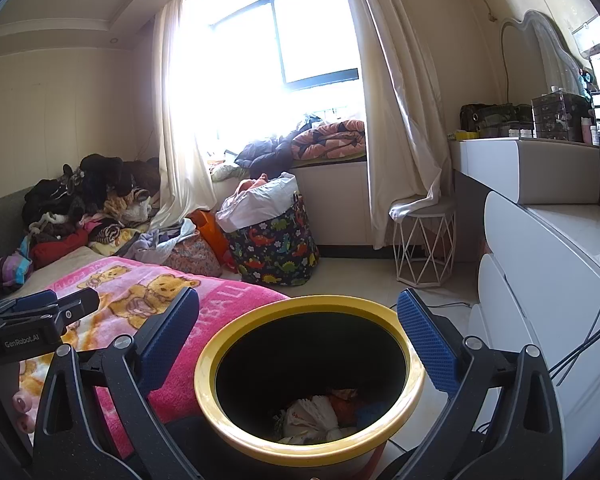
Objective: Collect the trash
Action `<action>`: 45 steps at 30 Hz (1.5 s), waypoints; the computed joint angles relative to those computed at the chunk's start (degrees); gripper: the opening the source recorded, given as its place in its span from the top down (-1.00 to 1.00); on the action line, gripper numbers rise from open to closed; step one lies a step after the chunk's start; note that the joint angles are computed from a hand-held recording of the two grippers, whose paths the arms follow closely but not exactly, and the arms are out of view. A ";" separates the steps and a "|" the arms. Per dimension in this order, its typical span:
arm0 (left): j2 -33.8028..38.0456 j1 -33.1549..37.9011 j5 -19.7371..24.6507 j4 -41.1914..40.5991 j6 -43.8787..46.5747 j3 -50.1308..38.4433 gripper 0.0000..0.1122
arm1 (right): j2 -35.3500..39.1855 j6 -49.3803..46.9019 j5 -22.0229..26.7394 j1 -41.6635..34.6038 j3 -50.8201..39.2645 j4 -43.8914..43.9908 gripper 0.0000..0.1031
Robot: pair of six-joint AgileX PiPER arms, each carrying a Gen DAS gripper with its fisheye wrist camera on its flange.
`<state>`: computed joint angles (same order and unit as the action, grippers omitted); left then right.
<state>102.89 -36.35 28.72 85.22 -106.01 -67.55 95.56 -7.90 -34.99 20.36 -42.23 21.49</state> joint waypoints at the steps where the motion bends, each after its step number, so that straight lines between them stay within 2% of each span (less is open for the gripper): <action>1: -0.03 -0.05 0.10 0.19 -0.22 0.07 -0.64 | -0.03 -0.20 -0.08 0.14 0.14 0.27 -0.87; 30: -0.26 0.87 -0.34 -0.29 0.79 -0.23 -0.64 | -0.12 0.77 0.06 -0.46 0.06 -1.15 -0.87; 34: -0.55 0.90 0.93 -1.50 1.67 -0.40 -0.64 | -0.31 1.51 0.93 -0.35 -0.22 -1.95 -0.87; 36: -1.51 2.11 1.72 -2.62 1.99 -0.30 -0.64 | -0.59 0.98 3.01 -0.11 -1.53 -2.17 -0.87; 40: -5.43 7.13 1.21 -6.10 3.17 2.31 -0.64 | 0.54 1.57 11.16 2.10 -9.13 -6.21 -0.87; 42: -7.98 10.15 1.67 -7.12 3.15 4.78 -0.64 | 3.01 9.48 16.67 4.07 -15.50 -16.12 -0.87; 45: -13.69 20.32 2.57 -9.70 2.99 11.39 -0.64 | 10.96 24.70 25.90 11.39 -30.16 -33.31 -0.87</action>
<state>89.21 -16.03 31.29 75.52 -103.02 -56.16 106.53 16.80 -9.09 31.75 -72.39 -11.82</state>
